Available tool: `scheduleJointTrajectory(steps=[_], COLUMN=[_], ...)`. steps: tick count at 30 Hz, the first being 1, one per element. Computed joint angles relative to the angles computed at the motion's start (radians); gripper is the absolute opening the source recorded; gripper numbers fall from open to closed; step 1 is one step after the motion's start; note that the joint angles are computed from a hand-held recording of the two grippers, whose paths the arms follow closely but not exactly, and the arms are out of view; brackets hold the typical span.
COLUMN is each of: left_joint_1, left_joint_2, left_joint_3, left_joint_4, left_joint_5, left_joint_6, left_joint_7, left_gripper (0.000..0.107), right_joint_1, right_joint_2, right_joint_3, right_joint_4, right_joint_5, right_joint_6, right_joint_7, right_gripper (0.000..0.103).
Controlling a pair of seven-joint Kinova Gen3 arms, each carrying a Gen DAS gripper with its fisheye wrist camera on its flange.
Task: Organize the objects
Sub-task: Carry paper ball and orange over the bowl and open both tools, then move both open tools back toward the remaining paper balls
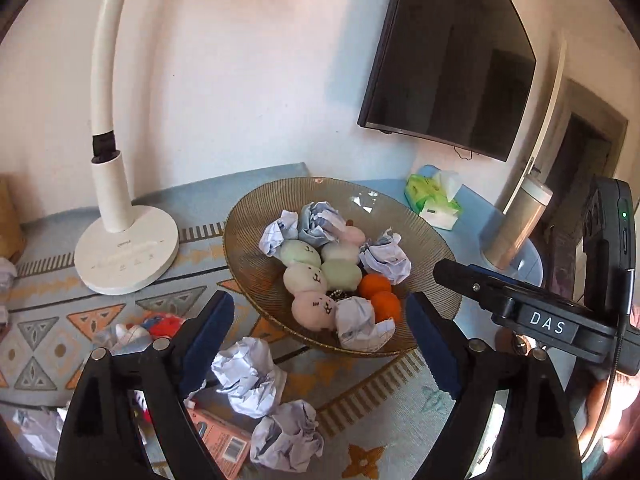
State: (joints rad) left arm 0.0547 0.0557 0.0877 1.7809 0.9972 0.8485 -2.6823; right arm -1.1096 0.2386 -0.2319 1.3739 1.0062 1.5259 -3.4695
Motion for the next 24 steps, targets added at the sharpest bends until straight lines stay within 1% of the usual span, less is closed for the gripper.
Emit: scheduleJointTrajectory(steps=[2, 3, 5, 6, 7, 8, 9, 11, 13, 14, 15, 16, 17, 18, 19, 20, 22, 24], left_joint_1=[-0.049, -0.071, -0.111, -0.13, -0.151, -0.174, -0.197, -0.245, -0.275, -0.291, -0.321, -0.365, -0.392, -0.399, -0.396, -0.411, -0.454, -0.502], left_joint_2=[-0.039, -0.063, -0.117, -0.145, -0.169, -0.189, -0.202, -0.2, -0.183, -0.174, -0.161, -0.146, -0.121, -0.091, -0.06, -0.028, 0.017, 0.04], left_joint_3=[-0.042, -0.066, -0.121, -0.148, -0.179, -0.214, -0.246, -0.298, -0.332, -0.33, -0.31, -0.285, -0.274, -0.279, -0.303, -0.313, -0.306, -0.282], left_joint_4=[0.042, 0.065, 0.121, 0.15, 0.172, 0.198, 0.22, 0.241, 0.259, 0.273, 0.283, 0.294, 0.293, 0.284, 0.276, 0.268, 0.256, 0.243], left_joint_5=[0.062, 0.082, 0.124, 0.139, 0.151, 0.169, 0.186, 0.193, 0.193, 0.191, 0.188, 0.188, 0.182, 0.17, 0.167, 0.171, 0.165, 0.182], left_joint_6=[0.062, 0.083, 0.106, 0.107, 0.106, 0.108, 0.114, 0.129, 0.101, 0.062, 0.026, 0.006, 0.002, 0.015, 0.044, 0.084, 0.144, 0.193], left_joint_7=[-0.059, -0.079, -0.127, -0.145, -0.161, -0.185, -0.208, -0.231, -0.245, -0.25, -0.253, -0.261, -0.262, -0.251, -0.242, -0.237, -0.211, -0.202], left_gripper=[0.088, 0.088, 0.093, 0.095, 0.099, 0.102, 0.102, 0.102, 0.102, 0.102, 0.102, 0.102, 0.102, 0.102, 0.102, 0.102, 0.102, 0.102], right_joint_1=[-0.041, -0.067, -0.118, -0.137, -0.154, -0.168, -0.178, -0.185, -0.185, -0.185, -0.183, -0.18, -0.176, -0.171, -0.167, -0.165, -0.154, -0.169], right_joint_2=[0.038, 0.056, 0.09, 0.106, 0.122, 0.14, 0.158, 0.199, 0.235, 0.256, 0.277, 0.296, 0.306, 0.31, 0.307, 0.308, 0.311, 0.298], right_joint_3=[-0.007, -0.005, 0.006, 0.014, 0.021, 0.028, 0.036, 0.049, 0.061, 0.069, 0.076, 0.083, 0.09, 0.097, 0.105, 0.117, 0.129, 0.163], right_joint_4=[-0.06, -0.087, -0.138, -0.158, -0.178, -0.196, -0.21, -0.244, -0.256, -0.26, -0.268, -0.279, -0.277, -0.268, -0.251, -0.239, -0.247, -0.22], right_joint_5=[0.045, 0.071, 0.119, 0.135, 0.147, 0.155, 0.157, 0.139, 0.119, 0.109, 0.093, 0.074, 0.053, 0.033, 0.016, -0.005, -0.053, -0.058], right_joint_6=[0.037, 0.045, 0.046, 0.032, 0.015, -0.005, -0.026, -0.073, -0.127, -0.147, -0.161, -0.172, -0.187, -0.207, -0.229, -0.242, -0.238, -0.266], right_joint_7=[0.06, 0.09, 0.146, 0.17, 0.192, 0.209, 0.222, 0.247, 0.263, 0.271, 0.285, 0.298, 0.298, 0.291, 0.274, 0.259, 0.262, 0.234], right_gripper=[0.061, 0.064, 0.067, 0.071, 0.074, 0.081, 0.085, 0.085, 0.085, 0.085, 0.085, 0.085, 0.085, 0.085, 0.085, 0.085, 0.085, 0.087])
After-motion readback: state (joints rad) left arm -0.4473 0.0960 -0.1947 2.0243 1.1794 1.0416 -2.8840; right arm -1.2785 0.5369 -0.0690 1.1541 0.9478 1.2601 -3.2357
